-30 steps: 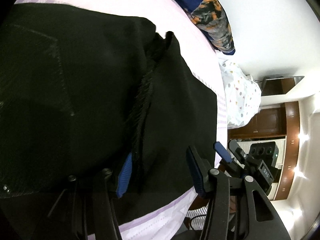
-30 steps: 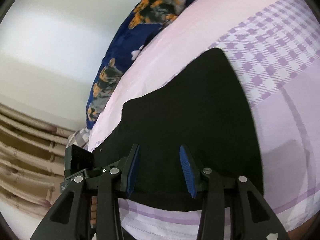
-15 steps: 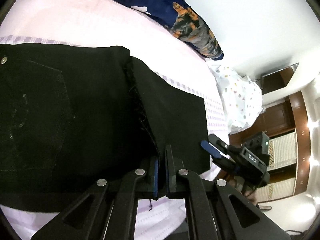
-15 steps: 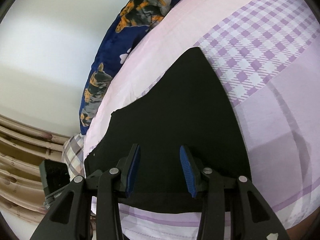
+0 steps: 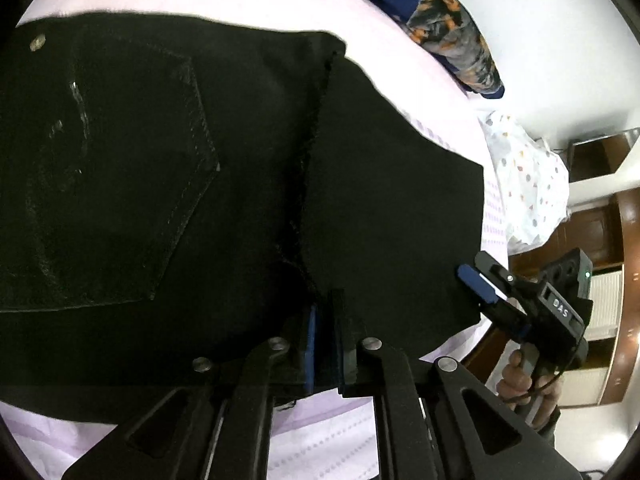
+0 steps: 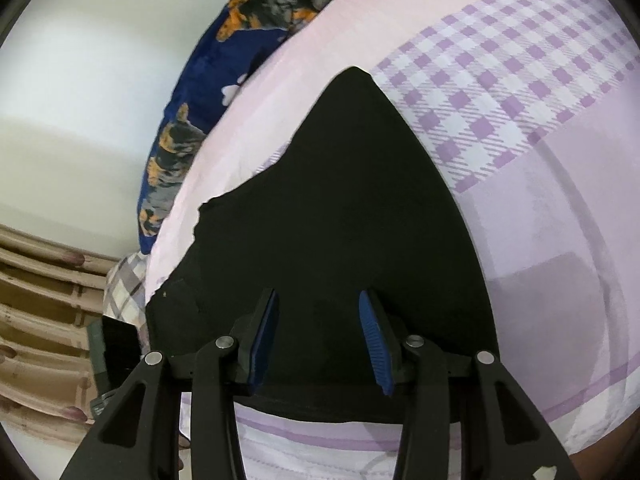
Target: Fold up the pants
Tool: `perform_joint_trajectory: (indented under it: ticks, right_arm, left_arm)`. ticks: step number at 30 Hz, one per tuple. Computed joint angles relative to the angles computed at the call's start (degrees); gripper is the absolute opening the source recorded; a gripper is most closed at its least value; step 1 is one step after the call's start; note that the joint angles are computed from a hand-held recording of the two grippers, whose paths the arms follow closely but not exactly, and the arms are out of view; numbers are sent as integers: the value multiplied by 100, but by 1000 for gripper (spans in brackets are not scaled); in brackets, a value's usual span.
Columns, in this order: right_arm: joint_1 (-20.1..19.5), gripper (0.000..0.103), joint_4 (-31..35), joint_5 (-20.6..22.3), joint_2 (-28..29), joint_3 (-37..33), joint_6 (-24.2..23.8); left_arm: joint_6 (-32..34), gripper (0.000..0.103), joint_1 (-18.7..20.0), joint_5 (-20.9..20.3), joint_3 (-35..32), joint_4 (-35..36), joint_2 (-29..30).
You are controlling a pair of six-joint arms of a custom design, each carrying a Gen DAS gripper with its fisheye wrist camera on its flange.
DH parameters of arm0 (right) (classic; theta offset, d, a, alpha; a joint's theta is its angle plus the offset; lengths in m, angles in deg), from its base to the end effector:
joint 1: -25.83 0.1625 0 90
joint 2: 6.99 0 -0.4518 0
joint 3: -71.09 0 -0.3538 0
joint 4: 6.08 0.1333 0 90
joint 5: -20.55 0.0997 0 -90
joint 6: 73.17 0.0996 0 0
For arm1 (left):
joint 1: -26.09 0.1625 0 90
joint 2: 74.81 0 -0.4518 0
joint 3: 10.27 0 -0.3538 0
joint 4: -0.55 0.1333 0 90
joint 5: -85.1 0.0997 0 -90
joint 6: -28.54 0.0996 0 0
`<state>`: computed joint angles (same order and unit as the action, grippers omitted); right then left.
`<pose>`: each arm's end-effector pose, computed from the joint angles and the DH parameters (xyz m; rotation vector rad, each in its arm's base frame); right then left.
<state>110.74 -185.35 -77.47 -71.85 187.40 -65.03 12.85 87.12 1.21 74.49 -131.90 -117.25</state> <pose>0.0700 -0.5601 0.2780 -0.3978 -2.8339 0.9850 -0.2107 -0.6777 0.1304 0.3517 3.0227 -0.0649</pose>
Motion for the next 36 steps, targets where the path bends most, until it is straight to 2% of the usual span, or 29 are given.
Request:
perform_joint_trajectory:
  ticks: [3,8,12,18,22,24,27,30,36]
  right_arm:
    - [78,42,82,-110,-13,-57,-126]
    - [363,41,-107,-828,200,-463,-783]
    - [408,41,-192,-1097,435,-924,-1089]
    - [362,40,-46,-1262,680,-1500,-1308]
    - [313,36,83,-1436,814,-1726,-1370]
    - [267,34,84,-1388,822,-1721,-1372]
    - [232,33,55,-1296,780,-1659,-1409]
    - [255,33,41,-1316,673,-1482,-1375]
    - [369,35,-233,-1622,438,-707,-1524]
  left_arm:
    - [90,15,-84,198,144,-204,-134]
    - [610,17,-309,728,450,-1254,-287]
    - [1135,18,-412,703,221,-1667,-20]
    - [1402,18,-350,578,-626,-1398,664]
    - [1138,18,-201,790,-1280,-877,1067]
    - [941,18,-112,718,-1428,-738,1150]
    - [884,18,-56,591,-1410,-829,1148]
    - [1050,18,-144,791,-1246,-895,1068]
    - [1292,20,-231,856,-270,-1137,455]
